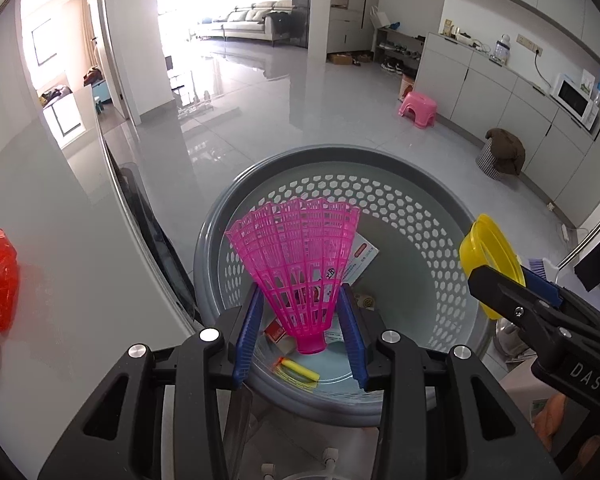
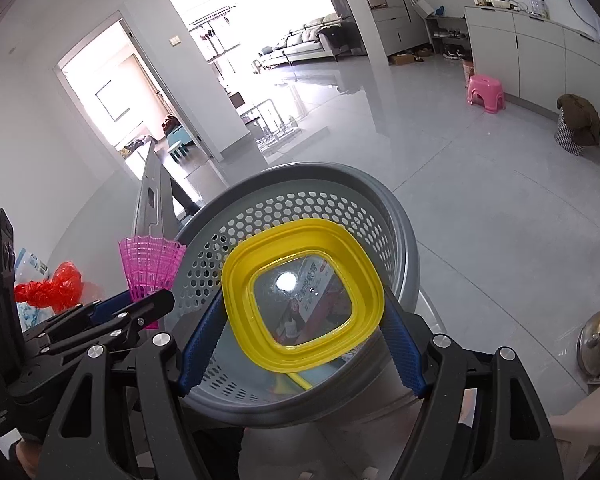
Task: Collect trash
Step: 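Carry shuttlecock with left tool while right tool carries yellow ring over basket, then open both tools to drop shuttlecock and yellow ring into basket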
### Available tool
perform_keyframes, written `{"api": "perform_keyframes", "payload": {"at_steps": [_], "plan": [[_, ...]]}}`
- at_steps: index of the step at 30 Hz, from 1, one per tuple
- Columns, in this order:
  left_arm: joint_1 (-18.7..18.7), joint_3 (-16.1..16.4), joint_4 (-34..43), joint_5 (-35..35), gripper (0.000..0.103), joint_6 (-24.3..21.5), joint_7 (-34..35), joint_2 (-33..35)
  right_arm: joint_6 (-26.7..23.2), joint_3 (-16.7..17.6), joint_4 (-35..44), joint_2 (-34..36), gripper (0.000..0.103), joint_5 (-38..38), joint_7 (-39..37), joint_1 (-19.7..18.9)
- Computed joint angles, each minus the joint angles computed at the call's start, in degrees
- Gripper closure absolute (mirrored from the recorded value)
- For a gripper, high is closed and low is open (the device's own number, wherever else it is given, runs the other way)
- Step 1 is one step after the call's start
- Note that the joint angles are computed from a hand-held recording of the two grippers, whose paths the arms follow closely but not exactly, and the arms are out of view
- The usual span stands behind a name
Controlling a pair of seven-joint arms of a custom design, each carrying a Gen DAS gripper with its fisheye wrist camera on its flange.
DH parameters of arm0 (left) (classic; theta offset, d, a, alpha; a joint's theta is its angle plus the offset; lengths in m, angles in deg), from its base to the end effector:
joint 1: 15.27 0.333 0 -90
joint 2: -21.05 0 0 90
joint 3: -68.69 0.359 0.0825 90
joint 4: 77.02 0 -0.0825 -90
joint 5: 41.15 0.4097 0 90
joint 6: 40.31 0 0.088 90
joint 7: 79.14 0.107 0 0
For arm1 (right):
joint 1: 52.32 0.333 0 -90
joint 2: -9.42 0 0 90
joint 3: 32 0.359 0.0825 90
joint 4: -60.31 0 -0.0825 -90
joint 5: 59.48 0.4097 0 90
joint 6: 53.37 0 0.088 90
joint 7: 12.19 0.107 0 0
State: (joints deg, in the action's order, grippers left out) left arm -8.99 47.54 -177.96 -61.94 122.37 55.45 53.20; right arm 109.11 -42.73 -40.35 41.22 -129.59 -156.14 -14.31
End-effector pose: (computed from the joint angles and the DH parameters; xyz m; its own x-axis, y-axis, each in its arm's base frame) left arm 0.7318 -0.1328 0.3406 -0.5830 -0.8118 0.0334 -0.6645 0.4528 -0.5945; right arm 0.6119 0.3900 0.3062 -0.3634 -0.8463 -0.3896 -0.5784 0.5328 -0.6178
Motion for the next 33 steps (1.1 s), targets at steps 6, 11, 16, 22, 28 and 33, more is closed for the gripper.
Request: {"api": "perform_keyframes", "payload": {"at_steps": [6,11,16,22,28,33], "plan": [[-2.3,2.4,1.9,2.1,0.064,-1.8,-3.5,1.2,1.4,0.3,1.9,1.8,0.031,4.0,-4.5,-1.1],[-2.8,2.7,2.0,3.2,0.064,-1.5,-5.2,1.3,3.9,-1.8,2.2,2.8,0.031,7.4,-6.7,-0.3],[-2.7,2.6,1.9,3.9,0.063,-1.3,-5.9,1.3,5.6,-3.8,2.6,3.8,0.031,11.0,-9.6,0.9],[-2.5,2.1,1.5,4.2,0.052,-0.7,-6.4,1.1,6.9,-8.0,2.8,4.6,0.024,12.6,-9.3,4.1],[-2.2,1.7,1.0,4.1,0.041,-0.1,-6.6,0.8,7.6,-11.4,2.3,4.6,0.023,11.7,-6.6,6.9],[-2.1,1.7,1.4,4.1,0.037,-0.4,-6.8,0.9,7.5,-11.8,2.1,4.5,0.023,11.4,-5.7,7.5]]}}
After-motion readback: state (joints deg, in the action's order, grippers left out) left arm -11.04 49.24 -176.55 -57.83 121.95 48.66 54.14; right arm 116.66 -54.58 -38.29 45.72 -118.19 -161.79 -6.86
